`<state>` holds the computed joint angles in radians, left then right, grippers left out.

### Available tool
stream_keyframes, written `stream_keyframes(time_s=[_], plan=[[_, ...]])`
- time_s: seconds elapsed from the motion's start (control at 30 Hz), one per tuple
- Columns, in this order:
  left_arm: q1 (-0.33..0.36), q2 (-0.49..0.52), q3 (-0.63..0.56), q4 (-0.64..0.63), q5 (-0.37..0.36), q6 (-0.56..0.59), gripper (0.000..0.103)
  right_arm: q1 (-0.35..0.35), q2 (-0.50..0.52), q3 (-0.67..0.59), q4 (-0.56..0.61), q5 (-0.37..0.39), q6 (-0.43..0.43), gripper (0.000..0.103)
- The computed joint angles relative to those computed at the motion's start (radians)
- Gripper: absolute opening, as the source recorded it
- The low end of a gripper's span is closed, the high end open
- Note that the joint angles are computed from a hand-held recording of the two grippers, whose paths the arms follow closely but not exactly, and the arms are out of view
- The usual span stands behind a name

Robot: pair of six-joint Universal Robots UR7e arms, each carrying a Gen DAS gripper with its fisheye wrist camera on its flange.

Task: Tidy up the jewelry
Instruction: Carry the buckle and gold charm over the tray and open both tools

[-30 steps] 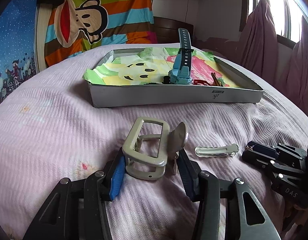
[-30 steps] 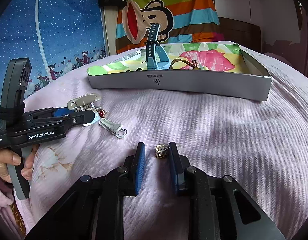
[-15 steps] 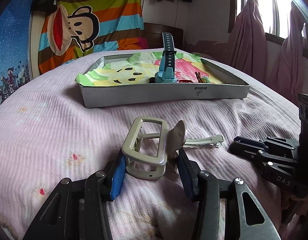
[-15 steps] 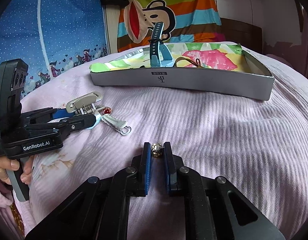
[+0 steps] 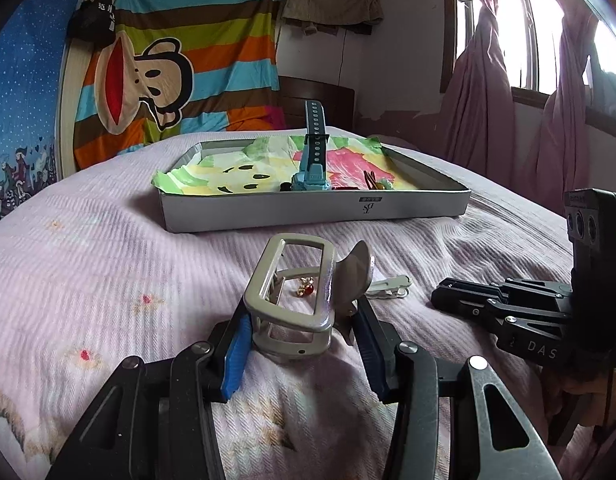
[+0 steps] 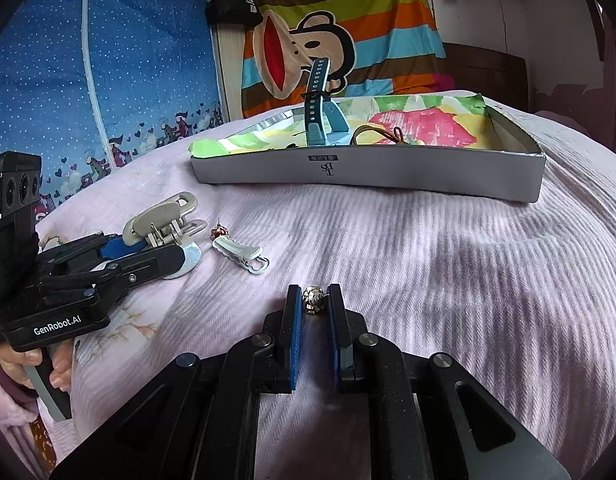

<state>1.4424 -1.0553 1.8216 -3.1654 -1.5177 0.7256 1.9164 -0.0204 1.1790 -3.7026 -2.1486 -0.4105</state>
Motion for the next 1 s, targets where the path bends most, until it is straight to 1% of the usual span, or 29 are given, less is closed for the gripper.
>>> stream_keyframes(time_s=[0.13,0.2,0.27,0.37,0.5,0.67,0.8,0.87,0.93,1.0], plan=[[-0.013,-0.010,-0.018,0.027,-0.007,-0.047,0.046,0.003,-0.001,0.005,-0.019,0.005,-0.008,0.011],[-0.021,-0.013,-0.039,0.047,-0.019,-0.083,0.046,0.010,-0.007,0.009,-0.032,0.010,-0.017,0.011],[-0.033,-0.007,-0.071,0.069,-0.015,-0.113,0.046,0.016,-0.015,0.008,-0.040,0.019,-0.026,0.011],[-0.055,0.020,-0.135,0.090,0.009,-0.139,0.046,0.024,-0.024,-0.019,-0.030,0.027,-0.042,0.011],[-0.077,0.082,-0.247,0.143,0.068,-0.163,0.046,0.026,-0.024,-0.094,-0.002,0.022,-0.078,0.011],[-0.092,0.164,-0.381,0.242,0.153,-0.173,0.046,0.012,-0.020,-0.212,0.113,-0.006,-0.055,0.011],[-0.091,0.215,-0.480,0.355,0.198,-0.222,0.046,-0.009,-0.018,-0.287,0.238,-0.018,0.027,0.011],[-0.089,0.237,-0.523,0.414,0.223,-0.254,0.046,-0.020,-0.017,-0.316,0.322,-0.022,0.078,0.011],[-0.084,0.249,-0.550,0.458,0.228,-0.285,0.046,-0.029,-0.012,-0.340,0.384,-0.027,0.117,0.011],[-0.081,0.256,-0.561,0.484,0.232,-0.308,0.046,-0.033,-0.001,-0.364,0.415,-0.039,0.123,0.011]])
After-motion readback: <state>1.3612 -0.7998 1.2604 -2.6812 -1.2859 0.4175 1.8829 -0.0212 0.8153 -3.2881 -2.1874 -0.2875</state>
